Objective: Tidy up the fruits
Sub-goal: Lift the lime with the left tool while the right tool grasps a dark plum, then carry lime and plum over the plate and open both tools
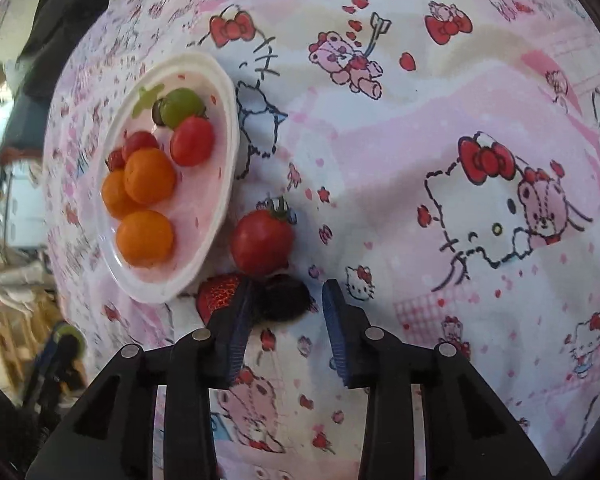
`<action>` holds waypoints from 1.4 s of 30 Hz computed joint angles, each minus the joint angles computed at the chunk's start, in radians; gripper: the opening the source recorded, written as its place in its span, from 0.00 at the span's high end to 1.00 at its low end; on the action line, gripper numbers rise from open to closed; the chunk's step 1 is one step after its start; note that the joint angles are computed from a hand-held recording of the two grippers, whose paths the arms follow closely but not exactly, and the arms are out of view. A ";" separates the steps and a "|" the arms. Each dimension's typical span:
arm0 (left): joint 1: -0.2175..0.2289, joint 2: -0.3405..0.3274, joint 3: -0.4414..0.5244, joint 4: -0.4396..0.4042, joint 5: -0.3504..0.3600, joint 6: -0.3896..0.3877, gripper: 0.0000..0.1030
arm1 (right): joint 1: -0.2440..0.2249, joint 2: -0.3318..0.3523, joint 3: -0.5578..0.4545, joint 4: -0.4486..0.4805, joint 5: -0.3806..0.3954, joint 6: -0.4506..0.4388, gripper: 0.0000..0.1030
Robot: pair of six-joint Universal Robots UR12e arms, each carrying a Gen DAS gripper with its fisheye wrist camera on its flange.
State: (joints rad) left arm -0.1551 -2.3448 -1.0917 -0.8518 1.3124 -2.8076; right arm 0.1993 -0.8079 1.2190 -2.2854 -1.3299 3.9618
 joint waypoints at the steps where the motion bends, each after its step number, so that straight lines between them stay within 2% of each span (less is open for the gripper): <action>1: -0.001 -0.002 0.003 -0.002 0.004 -0.002 0.73 | 0.006 0.006 -0.016 0.029 -0.024 -0.025 0.75; 4: -0.001 -0.003 0.004 -0.001 0.008 -0.012 0.73 | 0.020 0.022 -0.055 0.077 -0.080 -0.072 0.74; 8: 0.001 0.001 -0.003 0.013 0.009 -0.013 0.73 | 0.017 0.017 -0.049 0.065 -0.068 -0.099 0.75; 11: 0.004 0.000 0.000 0.015 0.003 -0.024 0.73 | 0.002 -0.009 0.002 0.006 -0.027 -0.061 0.75; 16: 0.004 -0.001 0.003 0.031 -0.002 -0.037 0.73 | -0.008 -0.055 0.069 -0.097 -0.009 -0.011 0.75; 22: 0.008 0.008 -0.014 0.103 -0.010 -0.049 0.73 | -0.018 -0.097 0.131 -0.317 -0.005 0.006 0.75; 26: 0.013 0.005 0.000 0.160 -0.018 -0.064 0.73 | -0.017 -0.099 0.124 -0.434 -0.018 -0.012 0.75; 29: 0.010 -0.008 0.029 0.190 -0.013 -0.048 0.73 | -0.009 -0.084 0.084 -0.473 -0.033 -0.054 0.75; 31: 0.006 -0.024 0.062 0.198 -0.006 -0.040 0.73 | -0.011 -0.071 0.061 -0.494 -0.017 -0.073 0.75; 38: -0.012 -0.099 0.189 0.120 0.005 0.003 0.73 | -0.018 -0.006 -0.042 -0.447 0.013 -0.123 0.75; 42: -0.020 -0.137 0.241 0.076 0.013 0.026 0.73 | -0.023 0.033 -0.099 -0.350 0.022 -0.156 0.74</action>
